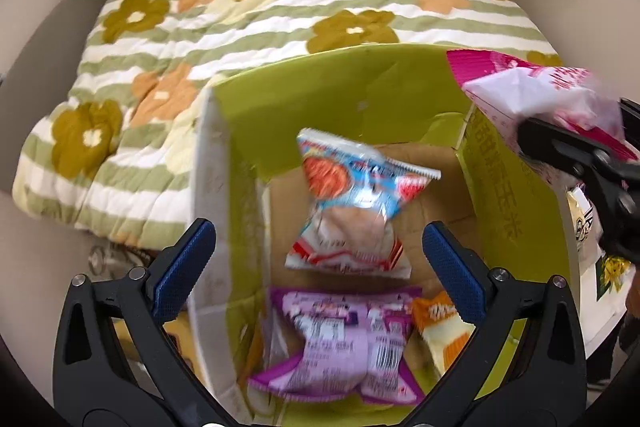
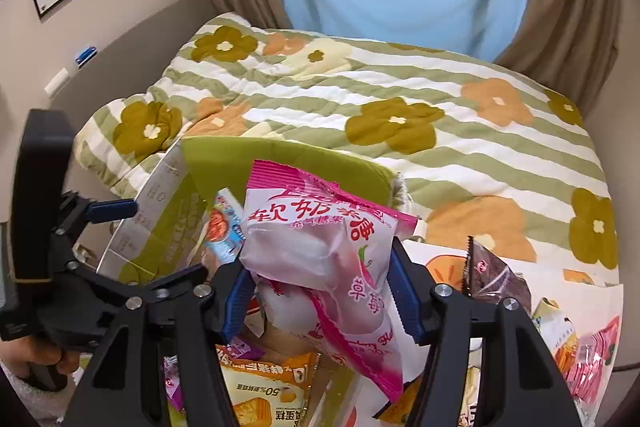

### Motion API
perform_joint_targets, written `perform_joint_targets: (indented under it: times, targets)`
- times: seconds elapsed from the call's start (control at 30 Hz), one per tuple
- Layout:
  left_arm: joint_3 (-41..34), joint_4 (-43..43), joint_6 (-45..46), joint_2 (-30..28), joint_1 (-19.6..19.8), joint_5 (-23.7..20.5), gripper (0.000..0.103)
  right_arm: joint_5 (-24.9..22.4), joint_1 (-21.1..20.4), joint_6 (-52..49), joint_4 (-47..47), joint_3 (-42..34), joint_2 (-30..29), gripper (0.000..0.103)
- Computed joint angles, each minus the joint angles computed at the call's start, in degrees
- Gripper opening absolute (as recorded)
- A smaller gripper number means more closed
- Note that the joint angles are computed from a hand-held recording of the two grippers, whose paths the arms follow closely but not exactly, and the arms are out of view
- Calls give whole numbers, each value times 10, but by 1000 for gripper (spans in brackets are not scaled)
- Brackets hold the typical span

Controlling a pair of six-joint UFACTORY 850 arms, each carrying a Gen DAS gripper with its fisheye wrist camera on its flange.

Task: Organize snacks
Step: 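Carry both packs over the box and release them inside, then move the left tool back to the table and grasp the yellow chip pack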

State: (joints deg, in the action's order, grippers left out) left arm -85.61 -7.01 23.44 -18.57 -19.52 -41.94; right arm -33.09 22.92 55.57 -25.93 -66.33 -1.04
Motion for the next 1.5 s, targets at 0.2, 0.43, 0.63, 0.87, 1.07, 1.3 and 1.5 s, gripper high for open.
perform_joint_targets:
  times: [0.2, 0.43, 0.63, 0.87, 1.07, 1.3, 1.5]
  targets:
    - [20, -10, -15, 23, 14, 4, 103, 22, -11, -53, 27, -25, -26, 57]
    - [27, -6, -29, 25, 29, 5, 103, 59, -29, -102, 98, -33, -52, 72]
    - [48, -10, -33, 40, 35, 10, 103, 66, -19, -74, 62, -16, -39, 95]
    - [71, -23, -27, 72, 38, 14, 103, 53, 3, -36, 28, 7, -6, 95]
    - [90, -44, 0, 112, 41, 32, 103, 38, 27, 36, -32, 17, 27, 95]
    - [120, -117, 77, 165, 46, 63, 103, -19, 74, 148, -145, 28, 63, 95]
    - [148, -171, 140, 200, 42, 66, 103, -83, 119, 251, -227, 49, 102, 102]
